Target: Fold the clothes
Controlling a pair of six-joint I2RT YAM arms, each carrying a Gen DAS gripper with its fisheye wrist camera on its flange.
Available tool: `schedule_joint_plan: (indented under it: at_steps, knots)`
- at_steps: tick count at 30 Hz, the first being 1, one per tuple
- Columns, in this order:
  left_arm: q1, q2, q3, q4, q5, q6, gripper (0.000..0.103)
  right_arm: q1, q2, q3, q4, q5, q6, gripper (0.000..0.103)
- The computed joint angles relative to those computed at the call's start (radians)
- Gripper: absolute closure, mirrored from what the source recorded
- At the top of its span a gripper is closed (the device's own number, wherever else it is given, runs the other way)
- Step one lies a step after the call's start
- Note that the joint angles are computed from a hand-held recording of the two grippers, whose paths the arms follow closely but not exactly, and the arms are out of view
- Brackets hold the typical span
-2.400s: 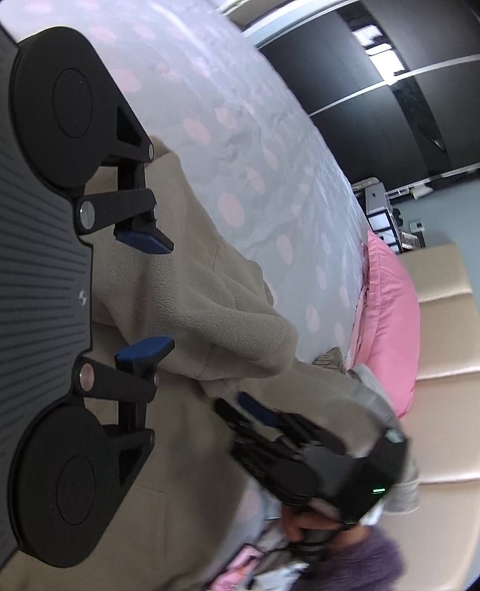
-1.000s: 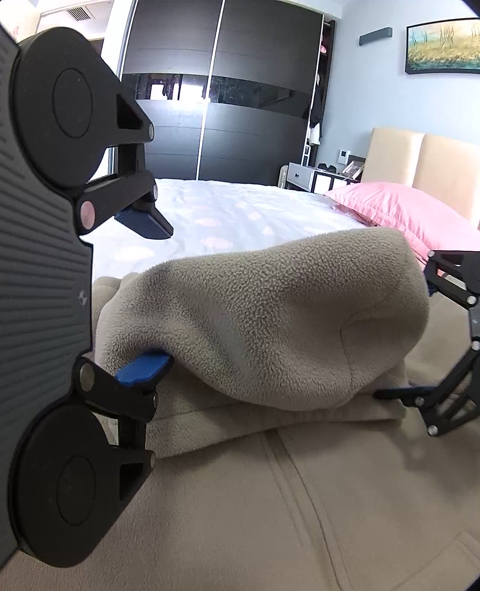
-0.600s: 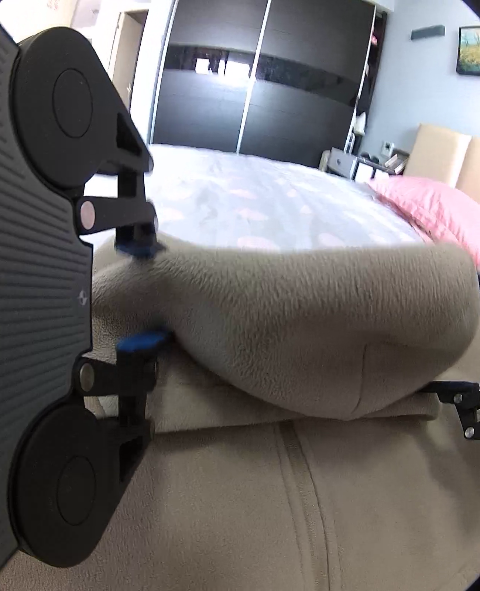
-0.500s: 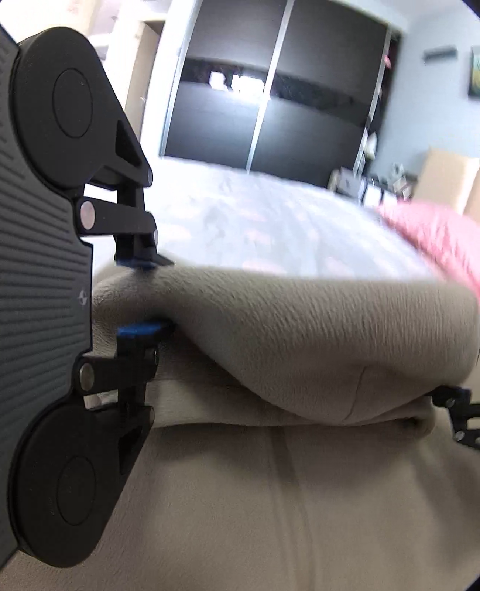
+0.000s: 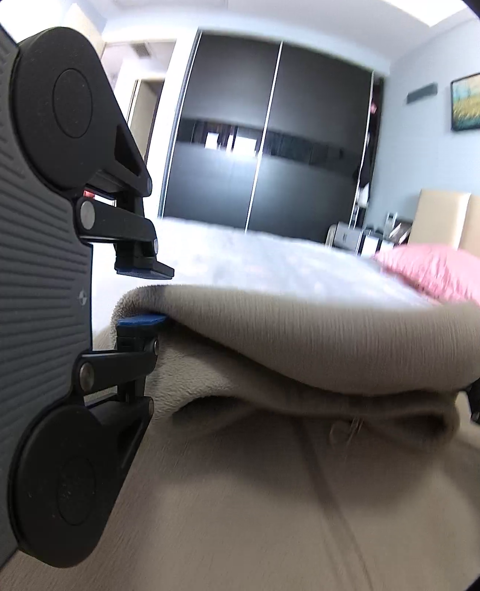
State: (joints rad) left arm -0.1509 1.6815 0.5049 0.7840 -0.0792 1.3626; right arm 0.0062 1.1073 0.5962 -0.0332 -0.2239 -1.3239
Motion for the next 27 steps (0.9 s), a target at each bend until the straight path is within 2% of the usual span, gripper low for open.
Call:
schedule_joint_plan:
  at_steps: [2,5,6,7,9,11,13,15,19,22,26,27]
  knots:
    - [0.013,-0.045,0.0,-0.071,0.016,-0.023,0.081,0.001,-0.008,0.044,-0.079,-0.006,0.032,0.074]
    - [0.018,-0.128,0.008,-0.186,0.032,-0.081,0.07,-0.026,-0.022,0.106,-0.179,-0.055,0.056,0.058]
    - [0.019,-0.152,0.009,-0.222,0.037,-0.098,0.065,-0.041,-0.033,0.122,-0.22,-0.077,0.05,0.048]
    - [0.023,-0.179,0.004,-0.256,0.039,-0.114,0.064,-0.041,-0.042,0.135,-0.254,-0.088,0.051,0.045]
    - [0.025,-0.24,0.019,-0.371,0.042,-0.139,0.063,0.029,-0.061,0.135,-0.281,-0.053,0.09,0.045]
    - [0.037,-0.295,0.085,-0.537,0.065,-0.145,0.064,0.042,-0.038,0.143,-0.27,-0.073,0.085,0.045]
    - [0.05,-0.343,0.109,-0.651,0.086,-0.138,0.065,-0.02,-0.023,0.16,-0.284,-0.157,-0.004,0.041]
    - [0.082,-0.407,0.09,-0.729,0.121,-0.116,0.068,-0.034,-0.024,0.158,-0.294,-0.217,-0.092,0.029]
    - [0.104,-0.454,0.091,-0.853,0.135,-0.103,0.072,0.046,-0.098,0.105,-0.297,-0.213,-0.175,0.027]
    - [0.092,-0.439,0.112,-0.922,0.112,-0.123,0.079,0.179,-0.143,0.073,-0.272,-0.11,-0.135,0.027]
    - [0.089,-0.403,0.117,-0.911,0.132,-0.136,0.083,0.294,-0.106,0.056,-0.202,0.003,-0.113,0.029]
    - [0.091,-0.405,0.108,-0.901,0.144,-0.13,0.084,0.314,-0.096,0.05,-0.183,0.026,-0.106,0.033]
